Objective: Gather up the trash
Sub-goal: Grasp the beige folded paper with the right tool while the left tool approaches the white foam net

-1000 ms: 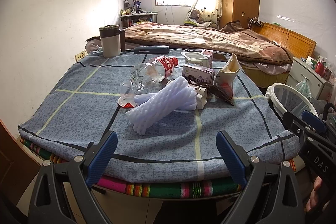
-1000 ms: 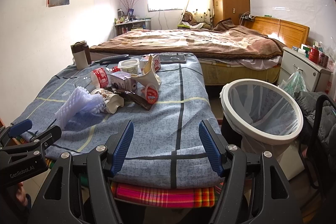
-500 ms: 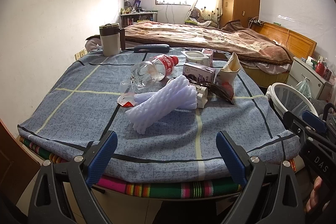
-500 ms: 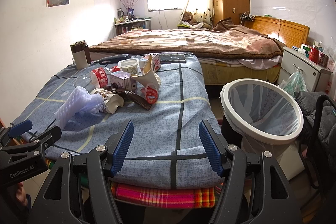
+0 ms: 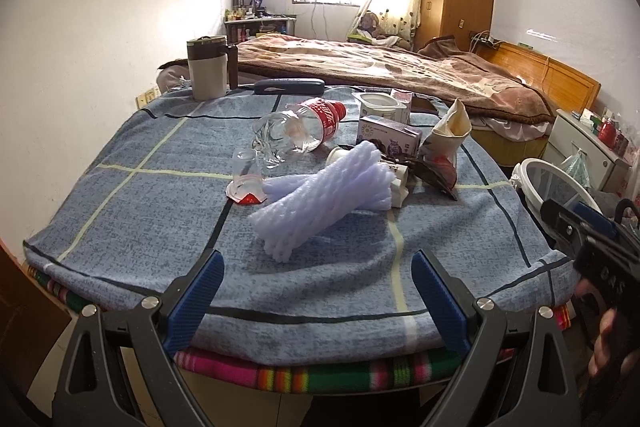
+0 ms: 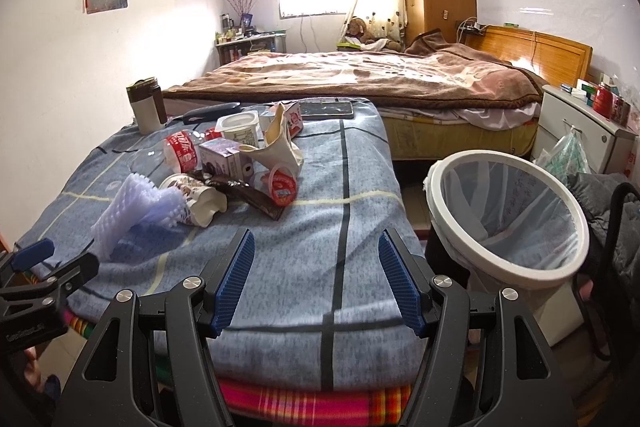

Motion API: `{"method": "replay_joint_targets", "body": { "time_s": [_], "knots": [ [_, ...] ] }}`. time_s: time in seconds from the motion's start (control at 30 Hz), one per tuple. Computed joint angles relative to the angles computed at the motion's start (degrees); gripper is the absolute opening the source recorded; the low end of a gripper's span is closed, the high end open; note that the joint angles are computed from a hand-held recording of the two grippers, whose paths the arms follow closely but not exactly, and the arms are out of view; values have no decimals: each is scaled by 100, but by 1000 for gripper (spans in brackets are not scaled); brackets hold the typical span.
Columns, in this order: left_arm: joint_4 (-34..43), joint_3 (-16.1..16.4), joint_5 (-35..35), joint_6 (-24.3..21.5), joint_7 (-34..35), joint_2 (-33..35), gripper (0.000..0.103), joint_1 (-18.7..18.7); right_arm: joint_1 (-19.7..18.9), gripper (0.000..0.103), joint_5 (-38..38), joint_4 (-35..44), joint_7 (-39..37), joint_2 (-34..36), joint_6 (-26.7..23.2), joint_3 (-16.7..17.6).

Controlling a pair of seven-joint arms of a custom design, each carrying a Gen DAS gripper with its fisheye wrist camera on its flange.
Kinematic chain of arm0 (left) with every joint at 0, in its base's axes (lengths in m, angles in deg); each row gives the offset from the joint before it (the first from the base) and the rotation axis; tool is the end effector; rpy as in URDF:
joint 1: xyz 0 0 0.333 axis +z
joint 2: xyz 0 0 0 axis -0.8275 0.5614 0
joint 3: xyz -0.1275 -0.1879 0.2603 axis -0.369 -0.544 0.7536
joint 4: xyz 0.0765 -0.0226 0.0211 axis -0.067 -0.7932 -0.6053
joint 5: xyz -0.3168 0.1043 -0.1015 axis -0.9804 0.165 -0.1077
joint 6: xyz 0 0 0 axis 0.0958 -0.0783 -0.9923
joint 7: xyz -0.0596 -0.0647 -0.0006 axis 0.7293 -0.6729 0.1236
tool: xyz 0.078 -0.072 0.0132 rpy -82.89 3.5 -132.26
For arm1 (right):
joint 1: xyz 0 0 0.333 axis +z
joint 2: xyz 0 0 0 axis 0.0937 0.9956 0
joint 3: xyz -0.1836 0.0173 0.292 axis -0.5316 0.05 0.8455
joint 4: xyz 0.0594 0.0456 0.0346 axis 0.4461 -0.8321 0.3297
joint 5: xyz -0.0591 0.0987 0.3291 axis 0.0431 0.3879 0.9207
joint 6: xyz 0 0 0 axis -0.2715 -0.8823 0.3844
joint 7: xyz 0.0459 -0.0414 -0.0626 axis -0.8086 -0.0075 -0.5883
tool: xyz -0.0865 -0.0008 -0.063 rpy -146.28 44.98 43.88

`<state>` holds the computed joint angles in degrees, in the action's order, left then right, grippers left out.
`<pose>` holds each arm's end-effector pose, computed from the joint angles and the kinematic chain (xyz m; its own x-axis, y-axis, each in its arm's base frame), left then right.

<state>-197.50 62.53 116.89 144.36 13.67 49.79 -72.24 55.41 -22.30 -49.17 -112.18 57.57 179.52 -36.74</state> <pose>0.4972 -0.2697 0.4818 -0.2682 -0.9616 0.0580 -0.6086 0.1225 -0.7840 0.4535 0.5095 0.4809 -0.2274 -0.9725 -0.0513 -0.5360 0.1690 -0.8272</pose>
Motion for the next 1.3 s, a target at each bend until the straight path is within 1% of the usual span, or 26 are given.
{"method": "replay_joint_targets", "body": {
  "time_s": [0.03,0.1,0.2,0.3,0.37,0.43,0.5,0.57,0.6,0.63,0.7,0.77,0.83,0.87,0.93,1.07,1.1,1.17,1.23,1.3],
  "knots": [
    [-9,-45,-227,21,228,29,96,75,-27,66,-21,24,-21,18,61,-10],
    [8,-28,-470,82,510,85,96,126,-70,66,-13,103,-123,60,116,-35],
    [16,-22,-985,226,1180,165,96,211,-112,66,-19,212,-276,122,199,-79],
    [52,-220,-1691,241,2167,265,96,380,-215,66,71,370,-472,236,420,-122],
    [86,-312,-2016,295,2679,334,96,447,-318,66,271,501,-725,343,610,-133],
    [118,-633,-2556,311,3391,420,96,701,-348,66,448,615,-944,427,723,-178],
    [193,-869,-2971,277,3916,518,94,881,-384,66,576,751,-1178,533,904,-236],
    [301,-1028,-3291,197,4334,629,88,992,-414,66,690,885,-1417,641,1099,-303],
    [351,-1063,-3417,153,4491,676,87,1011,-435,66,837,999,-1595,717,1105,-313],
    [386,-1159,-3581,96,4689,716,85,1074,-447,66,982,1136,-1789,805,1091,-329],
    [436,-1354,-3893,44,5080,794,82,1207,-482,66,1211,1329,-2147,950,1218,-369],
    [488,-1529,-4195,-24,5417,872,79,1325,-516,66,1455,1481,-2448,1075,1324,-411],
    [535,-1713,-4498,-97,5740,945,76,1447,-532,66,1730,1701,-2761,1228,1295,-452],
    [550,-1776,-4631,-117,5866,970,72,1479,-532,66,1849,1808,-2887,1296,1274,-488],
    [578,-1847,-4866,-141,6064,1013,70,1493,-541,66,2103,1983,-3086,1415,1271,-547],
    [648,-1794,-5169,-184,6396,1075,68,1389,-495,66,2392,2200,-3305,1557,1266,-703],
    [673,-1733,-5229,-198,6438,1080,68,1329,-472,66,2425,2242,-3318,1580,1249,-748],
    [684,-1719,-5384,-124,6620,1088,68,1312,-484,66,2508,2265,-3338,1604,1346,-786],
    [728,-1814,-5570,-128,6889,1119,68,1375,-456,60,2495,2184,-3229,1576,1529,-866],
    [793,-1951,-5782,-241,7175,1156,68,1460,-405,47,2468,2205,-3211,1588,1514,-934]
  ]
}}
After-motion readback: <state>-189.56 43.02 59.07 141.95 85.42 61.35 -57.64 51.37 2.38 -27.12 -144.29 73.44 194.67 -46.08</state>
